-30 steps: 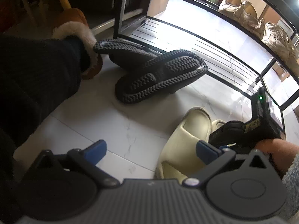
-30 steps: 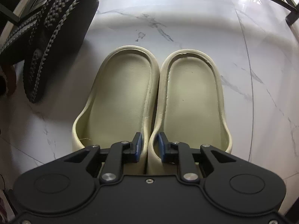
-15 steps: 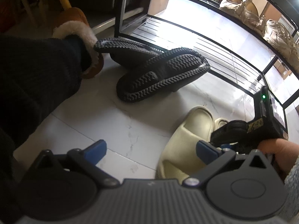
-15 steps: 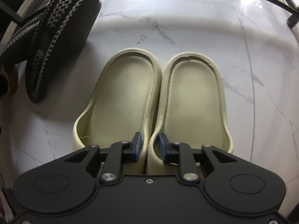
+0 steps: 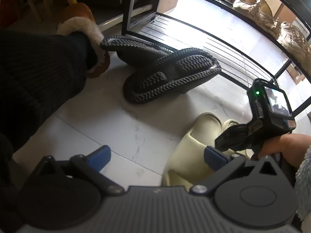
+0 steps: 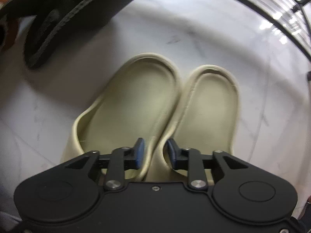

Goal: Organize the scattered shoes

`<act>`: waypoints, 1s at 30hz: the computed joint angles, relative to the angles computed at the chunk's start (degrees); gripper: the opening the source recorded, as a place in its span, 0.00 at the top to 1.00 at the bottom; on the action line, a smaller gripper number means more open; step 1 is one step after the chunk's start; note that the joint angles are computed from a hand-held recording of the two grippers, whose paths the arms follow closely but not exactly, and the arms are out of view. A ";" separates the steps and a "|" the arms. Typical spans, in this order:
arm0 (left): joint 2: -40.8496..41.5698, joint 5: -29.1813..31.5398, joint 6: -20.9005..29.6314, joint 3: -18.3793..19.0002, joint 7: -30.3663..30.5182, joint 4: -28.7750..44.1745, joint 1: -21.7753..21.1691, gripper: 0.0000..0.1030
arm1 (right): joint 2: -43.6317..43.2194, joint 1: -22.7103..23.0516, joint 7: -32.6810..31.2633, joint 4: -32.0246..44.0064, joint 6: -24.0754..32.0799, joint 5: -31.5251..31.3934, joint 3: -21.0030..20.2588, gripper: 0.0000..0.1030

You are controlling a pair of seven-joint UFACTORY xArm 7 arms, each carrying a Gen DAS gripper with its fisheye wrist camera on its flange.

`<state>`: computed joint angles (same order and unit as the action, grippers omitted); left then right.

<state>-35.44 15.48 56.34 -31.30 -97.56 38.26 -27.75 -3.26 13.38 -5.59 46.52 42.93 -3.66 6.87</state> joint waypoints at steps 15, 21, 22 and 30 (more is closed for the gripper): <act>-0.99 -1.19 -0.47 0.70 -0.04 -1.15 -0.07 0.01 | -18.89 0.15 -23.30 -6.50 18.45 29.56 -9.18 0.40; 0.35 -0.79 -0.27 0.41 1.22 -0.40 -0.19 0.01 | -21.27 -2.63 -22.17 -15.40 21.46 36.28 -9.33 0.27; 0.53 -0.68 -0.05 0.35 1.29 -0.29 -0.19 0.01 | -21.36 -2.68 -22.21 -16.19 20.11 37.17 -9.03 0.27; 0.65 -0.78 0.58 0.72 0.72 -0.39 -0.35 0.01 | -17.91 -2.34 -20.35 -15.35 11.90 40.80 -8.10 0.27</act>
<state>-34.78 14.70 56.92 -30.59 -96.83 37.87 -28.10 -21.17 11.03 -25.93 31.17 54.83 37.15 -1.23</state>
